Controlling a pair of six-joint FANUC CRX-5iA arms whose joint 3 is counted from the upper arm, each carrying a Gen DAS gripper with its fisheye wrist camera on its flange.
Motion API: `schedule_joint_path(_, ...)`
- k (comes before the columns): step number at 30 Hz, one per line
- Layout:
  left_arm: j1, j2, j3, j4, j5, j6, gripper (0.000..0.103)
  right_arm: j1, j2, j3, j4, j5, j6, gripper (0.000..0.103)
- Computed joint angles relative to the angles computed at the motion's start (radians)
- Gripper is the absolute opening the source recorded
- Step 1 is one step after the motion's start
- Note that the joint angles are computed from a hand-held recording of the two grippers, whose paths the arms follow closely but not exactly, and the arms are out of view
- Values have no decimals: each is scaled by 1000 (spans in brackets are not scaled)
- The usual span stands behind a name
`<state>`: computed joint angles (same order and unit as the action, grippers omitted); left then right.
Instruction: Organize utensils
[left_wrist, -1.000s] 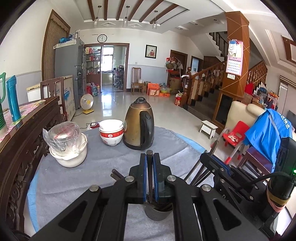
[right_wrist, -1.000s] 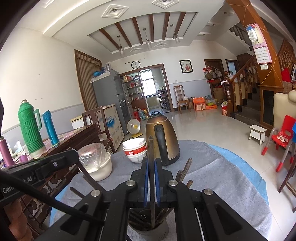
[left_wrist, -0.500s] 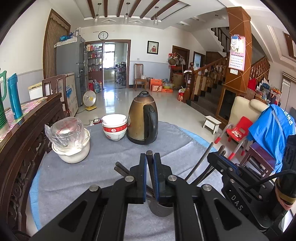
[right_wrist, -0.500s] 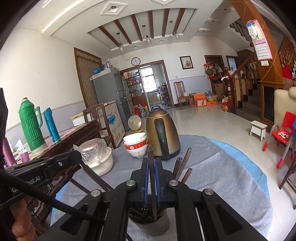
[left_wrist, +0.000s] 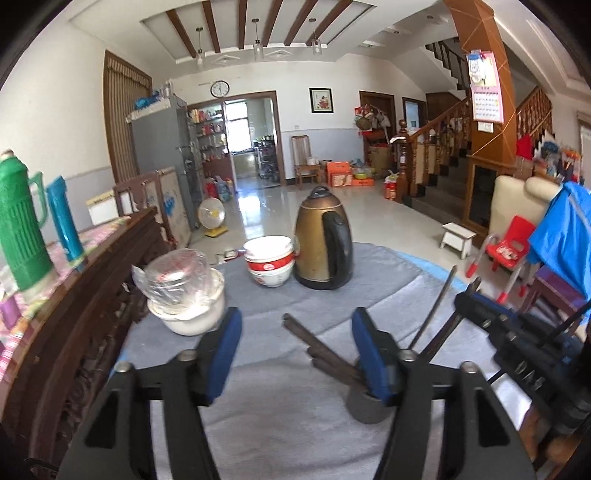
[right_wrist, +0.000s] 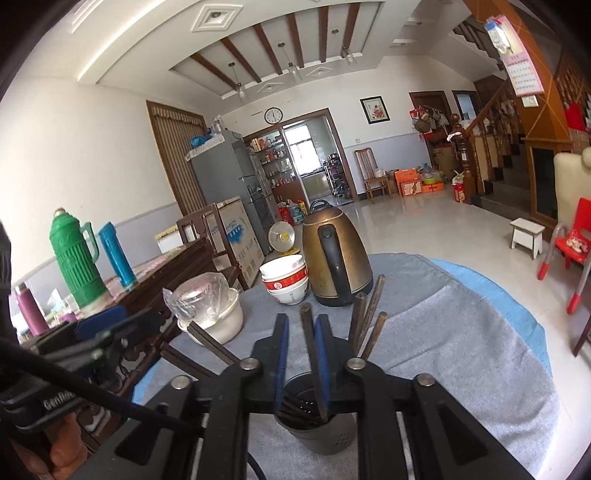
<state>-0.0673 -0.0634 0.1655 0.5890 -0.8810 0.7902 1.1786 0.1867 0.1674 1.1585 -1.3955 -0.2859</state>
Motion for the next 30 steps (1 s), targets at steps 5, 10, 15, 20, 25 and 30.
schedule_joint_path(5,0,-29,-20,-53,26,-8,72,12,-9,-16,27,-25,-43,55)
schedule_joint_path(10,0,-48,-26,-99,21,3,80,27,-11,-14,36,-53,-38,55)
schedule_joint_path(15,9,-70,-41,-115,16,12,84,47,-7,4,15,-82,-13,55)
schedule_joint_path(20,16,-78,-36,-142,-13,34,87,70,-9,13,-16,-109,-5,55)
schedule_joint_path(25,30,-86,-32,-164,-47,62,88,94,-7,33,-64,-137,16,55)
schedule_joint_path(30,43,-84,-15,-201,-102,104,89,121,-6,46,-106,-165,21,55)
